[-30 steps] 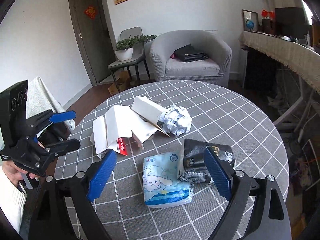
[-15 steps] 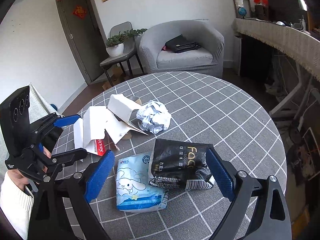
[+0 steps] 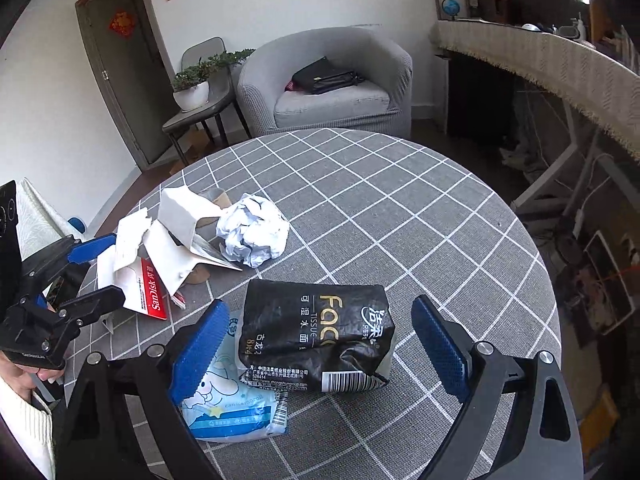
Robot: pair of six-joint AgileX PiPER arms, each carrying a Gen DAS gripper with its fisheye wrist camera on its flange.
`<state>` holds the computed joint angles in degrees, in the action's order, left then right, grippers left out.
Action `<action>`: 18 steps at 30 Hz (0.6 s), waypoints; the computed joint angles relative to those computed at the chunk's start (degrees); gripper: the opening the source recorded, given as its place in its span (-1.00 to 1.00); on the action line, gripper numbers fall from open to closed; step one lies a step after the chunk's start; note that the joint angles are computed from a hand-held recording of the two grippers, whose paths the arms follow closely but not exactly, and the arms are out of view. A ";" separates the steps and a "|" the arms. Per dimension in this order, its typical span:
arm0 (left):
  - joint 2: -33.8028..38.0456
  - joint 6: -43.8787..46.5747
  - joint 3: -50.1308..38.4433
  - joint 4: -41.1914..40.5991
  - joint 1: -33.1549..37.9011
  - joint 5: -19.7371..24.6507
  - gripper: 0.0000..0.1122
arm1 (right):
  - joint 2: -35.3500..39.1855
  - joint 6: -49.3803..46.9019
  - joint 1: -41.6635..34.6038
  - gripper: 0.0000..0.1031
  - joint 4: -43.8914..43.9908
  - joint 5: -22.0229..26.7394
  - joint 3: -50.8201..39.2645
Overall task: Collect trash
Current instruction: 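Grasp the white tissue box with the left tool while the right tool grasps the black Face pack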
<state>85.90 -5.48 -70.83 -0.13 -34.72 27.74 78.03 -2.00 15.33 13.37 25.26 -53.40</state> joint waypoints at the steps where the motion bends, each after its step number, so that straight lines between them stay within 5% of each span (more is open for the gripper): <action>1: -0.55 0.17 0.43 -0.89 0.19 -0.58 0.44 | 0.21 0.05 0.13 0.81 0.23 0.20 0.03; 5: -2.42 -3.91 1.62 1.70 -0.49 -1.43 0.44 | 0.24 1.35 0.42 0.81 -0.43 0.09 0.01; 9: -3.71 -13.93 2.24 9.38 -1.93 -0.56 0.44 | 0.85 -5.56 -1.77 0.79 8.16 0.91 0.04; 10: -4.06 -16.00 2.38 10.84 -2.06 -0.31 0.44 | 1.25 -6.38 -2.25 0.66 8.98 1.45 -0.37; 14: -5.97 -27.29 3.32 19.42 -4.04 1.45 0.44 | 1.03 -0.45 -1.01 0.42 2.86 0.96 -0.73; 18: -8.95 -34.30 5.09 25.85 -6.12 4.20 0.44 | -1.41 11.67 2.54 0.41 -8.48 -1.49 0.97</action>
